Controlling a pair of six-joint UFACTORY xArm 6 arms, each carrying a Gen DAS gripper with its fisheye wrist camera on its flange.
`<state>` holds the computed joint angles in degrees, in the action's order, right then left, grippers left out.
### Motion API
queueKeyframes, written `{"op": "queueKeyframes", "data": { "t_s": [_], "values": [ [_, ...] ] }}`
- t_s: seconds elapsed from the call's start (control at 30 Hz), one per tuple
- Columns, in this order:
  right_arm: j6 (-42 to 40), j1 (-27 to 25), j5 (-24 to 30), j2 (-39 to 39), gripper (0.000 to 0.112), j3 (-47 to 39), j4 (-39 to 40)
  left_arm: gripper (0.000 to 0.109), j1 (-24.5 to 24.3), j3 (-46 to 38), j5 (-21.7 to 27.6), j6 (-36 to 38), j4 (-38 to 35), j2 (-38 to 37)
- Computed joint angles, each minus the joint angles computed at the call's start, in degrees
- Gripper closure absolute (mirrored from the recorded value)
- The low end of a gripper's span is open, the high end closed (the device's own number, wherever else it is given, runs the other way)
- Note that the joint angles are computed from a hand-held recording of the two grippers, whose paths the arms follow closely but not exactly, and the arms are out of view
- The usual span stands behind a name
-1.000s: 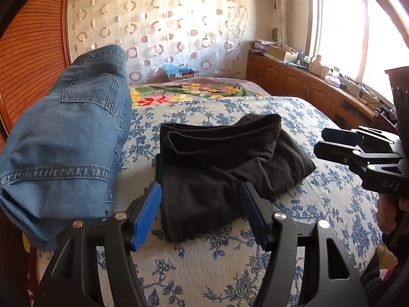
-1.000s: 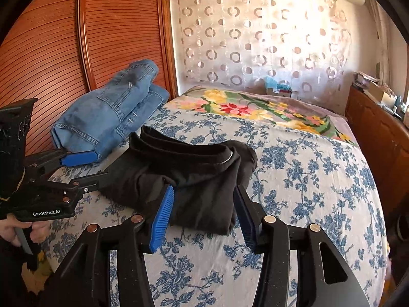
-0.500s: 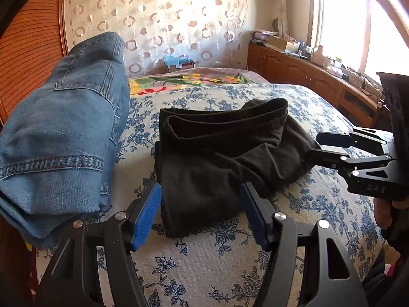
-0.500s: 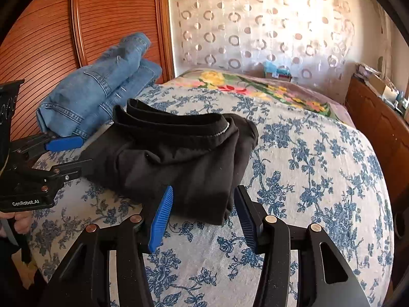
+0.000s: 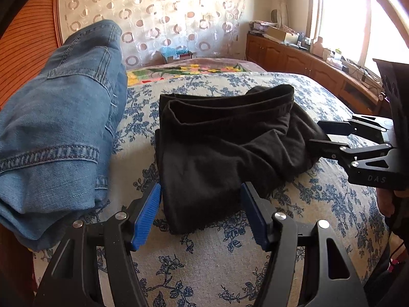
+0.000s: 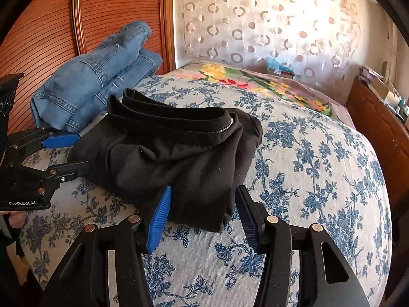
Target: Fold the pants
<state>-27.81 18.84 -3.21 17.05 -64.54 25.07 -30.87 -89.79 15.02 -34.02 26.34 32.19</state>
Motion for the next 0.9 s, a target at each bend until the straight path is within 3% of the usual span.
{"op": "queueKeyframes", "data": {
  "t_s": [0.07,0.63,0.8,0.9],
  "values": [
    [3.15,-0.58,0.53,0.39,0.057,-0.30,-3.47,0.043,-0.01,0.05,-0.17,0.99,-1.17,0.03],
    [-7.38,-0.10,6.25,3.60,0.052,-5.78,9.33,0.043,-0.34,-3.47,4.27,8.85,-10.67,2.50],
    [-18.21,-0.28,9.54,3.90,0.052,-7.87,21.75,0.044,-0.40,-4.21,4.84,8.40,-10.12,2.92],
    [-19.60,-0.21,9.73,3.88,0.061,-7.91,22.23,0.048,-0.38,-4.18,4.55,9.12,-10.76,2.99]
  ]
}}
